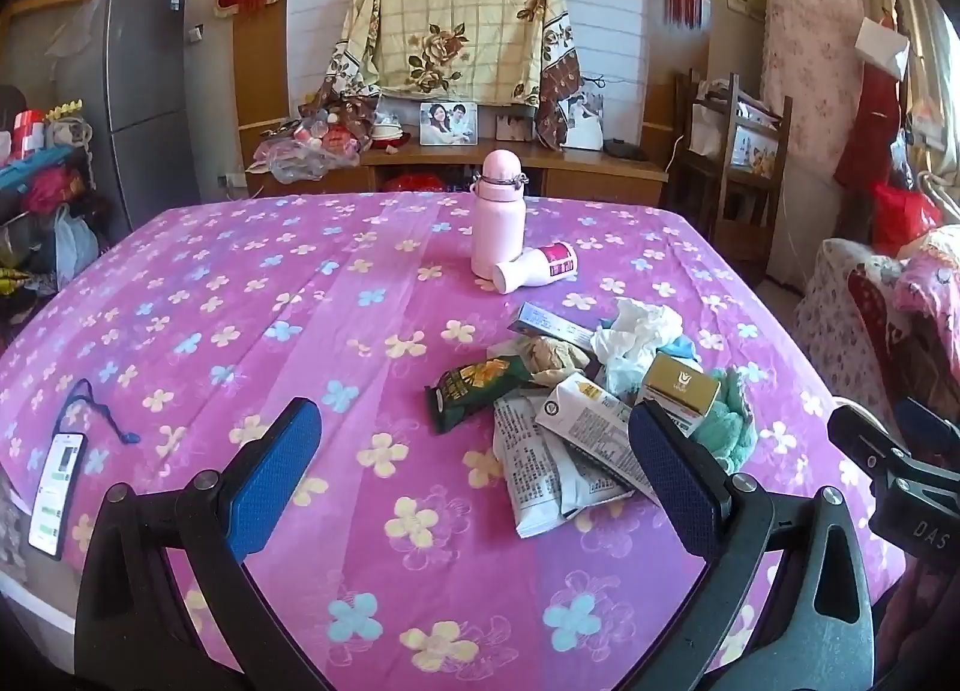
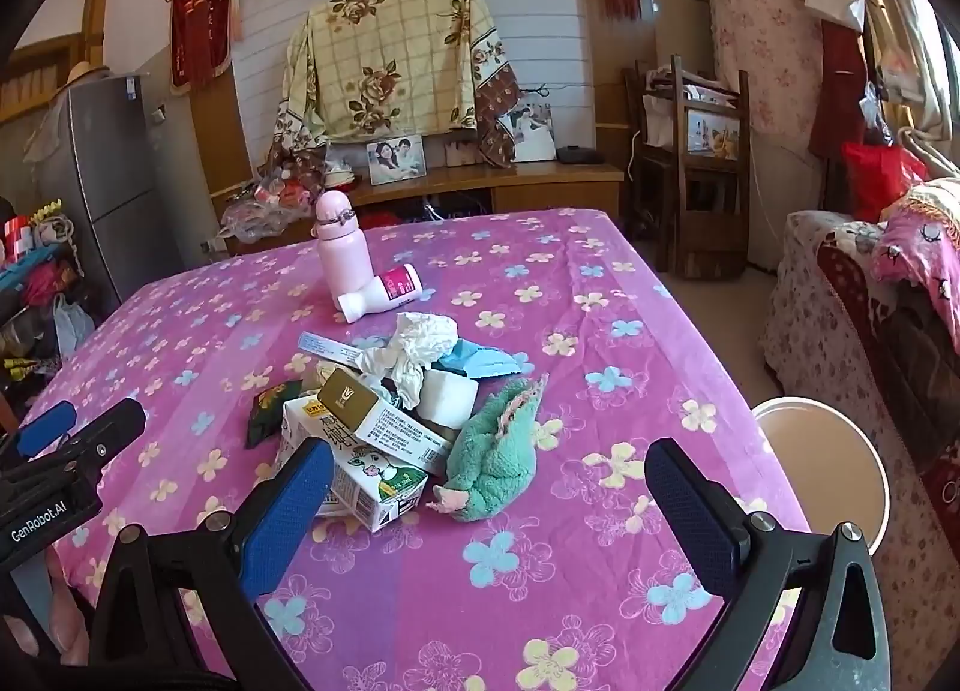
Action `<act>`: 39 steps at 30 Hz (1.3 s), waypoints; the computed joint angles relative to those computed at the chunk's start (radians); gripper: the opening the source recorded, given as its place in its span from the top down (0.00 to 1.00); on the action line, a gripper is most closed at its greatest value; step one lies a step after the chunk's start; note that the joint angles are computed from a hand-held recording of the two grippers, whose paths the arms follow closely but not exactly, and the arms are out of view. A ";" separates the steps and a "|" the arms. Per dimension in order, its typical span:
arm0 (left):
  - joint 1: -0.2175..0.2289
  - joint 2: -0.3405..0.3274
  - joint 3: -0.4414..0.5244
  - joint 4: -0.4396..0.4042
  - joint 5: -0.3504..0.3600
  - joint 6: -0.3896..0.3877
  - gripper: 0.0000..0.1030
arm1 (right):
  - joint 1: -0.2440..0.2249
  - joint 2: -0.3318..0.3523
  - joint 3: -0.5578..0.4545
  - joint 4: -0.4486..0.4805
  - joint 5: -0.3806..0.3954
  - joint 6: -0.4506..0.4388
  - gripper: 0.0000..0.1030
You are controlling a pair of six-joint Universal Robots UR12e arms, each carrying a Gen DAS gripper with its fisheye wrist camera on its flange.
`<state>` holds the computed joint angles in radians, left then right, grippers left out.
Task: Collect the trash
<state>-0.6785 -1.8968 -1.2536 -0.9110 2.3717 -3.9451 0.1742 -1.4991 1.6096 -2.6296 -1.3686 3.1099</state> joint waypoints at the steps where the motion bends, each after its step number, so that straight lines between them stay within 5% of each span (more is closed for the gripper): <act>1: 0.000 0.000 0.000 0.003 0.001 0.000 0.01 | 0.000 0.000 -0.001 0.000 -0.001 0.001 0.00; 25: -0.001 -0.004 -0.010 0.077 0.017 0.031 0.01 | 0.008 0.009 0.010 -0.083 -0.045 -0.029 0.00; 39: -0.004 -0.006 -0.012 0.087 0.031 0.032 0.01 | -0.004 0.011 -0.007 -0.045 0.007 0.056 0.00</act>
<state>-0.6828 -1.9025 -1.2655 -0.8236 2.4030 -3.9129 0.1704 -1.4879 1.6025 -2.6751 -1.3611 3.1657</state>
